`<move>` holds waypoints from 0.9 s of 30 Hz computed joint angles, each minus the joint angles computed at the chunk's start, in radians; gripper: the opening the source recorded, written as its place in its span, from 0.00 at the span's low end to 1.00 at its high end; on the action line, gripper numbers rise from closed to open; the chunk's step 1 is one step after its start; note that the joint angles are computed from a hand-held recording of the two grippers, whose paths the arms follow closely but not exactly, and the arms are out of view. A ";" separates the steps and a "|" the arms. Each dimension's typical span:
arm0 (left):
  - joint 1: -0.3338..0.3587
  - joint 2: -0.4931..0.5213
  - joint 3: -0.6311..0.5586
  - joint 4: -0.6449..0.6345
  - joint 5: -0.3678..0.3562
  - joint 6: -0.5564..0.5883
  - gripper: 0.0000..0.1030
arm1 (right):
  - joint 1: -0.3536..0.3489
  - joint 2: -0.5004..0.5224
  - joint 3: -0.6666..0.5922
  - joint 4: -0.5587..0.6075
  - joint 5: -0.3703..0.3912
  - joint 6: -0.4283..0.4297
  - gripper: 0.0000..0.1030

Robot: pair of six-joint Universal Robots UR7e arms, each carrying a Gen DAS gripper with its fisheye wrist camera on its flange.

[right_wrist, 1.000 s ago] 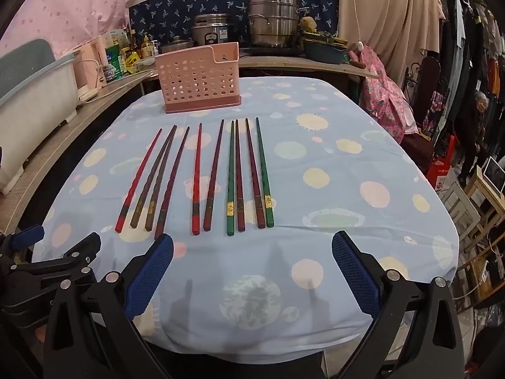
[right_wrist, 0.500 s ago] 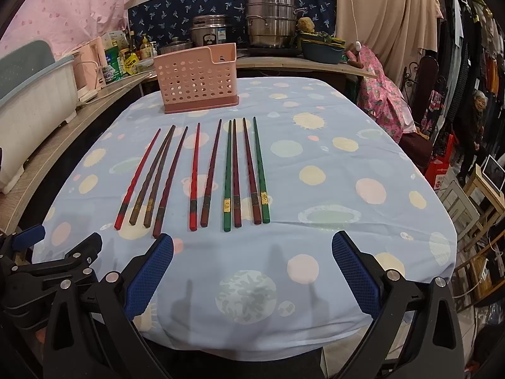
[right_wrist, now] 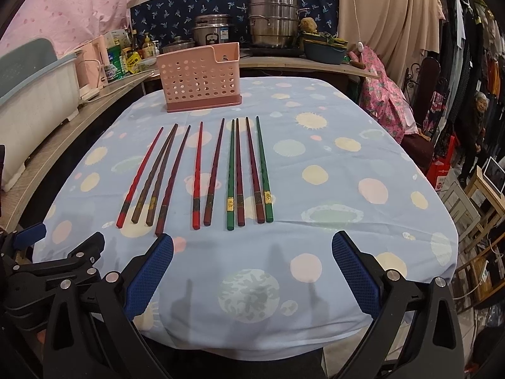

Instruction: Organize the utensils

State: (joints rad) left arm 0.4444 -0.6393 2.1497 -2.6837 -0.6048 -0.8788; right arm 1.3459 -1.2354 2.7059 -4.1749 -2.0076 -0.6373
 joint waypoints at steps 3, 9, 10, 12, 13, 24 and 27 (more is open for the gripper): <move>0.002 0.001 -0.002 -0.003 0.001 0.005 0.93 | 0.001 0.008 0.000 -0.008 -0.001 -0.001 0.94; 0.002 0.000 0.001 0.001 0.005 -0.006 0.93 | -0.002 0.008 0.001 -0.014 0.003 0.004 0.94; -0.002 -0.001 0.003 0.004 0.005 -0.009 0.93 | -0.005 0.008 0.003 -0.015 0.007 0.004 0.94; -0.003 -0.001 0.003 0.004 0.006 -0.009 0.93 | -0.008 0.008 0.004 -0.017 0.010 0.003 0.94; -0.003 -0.001 0.004 0.004 0.006 -0.008 0.93 | -0.008 0.008 0.004 -0.017 0.010 0.003 0.94; -0.007 0.000 0.003 0.005 0.011 -0.011 0.92 | -0.006 0.009 0.003 -0.021 0.010 -0.002 0.94; -0.006 -0.002 0.000 0.010 0.012 -0.011 0.92 | -0.009 0.007 0.004 -0.022 0.015 -0.007 0.94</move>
State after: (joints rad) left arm 0.4380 -0.6411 2.1502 -2.6737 -0.5931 -0.8901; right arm 1.3372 -1.2286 2.7096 -4.1970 -1.9926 -0.6447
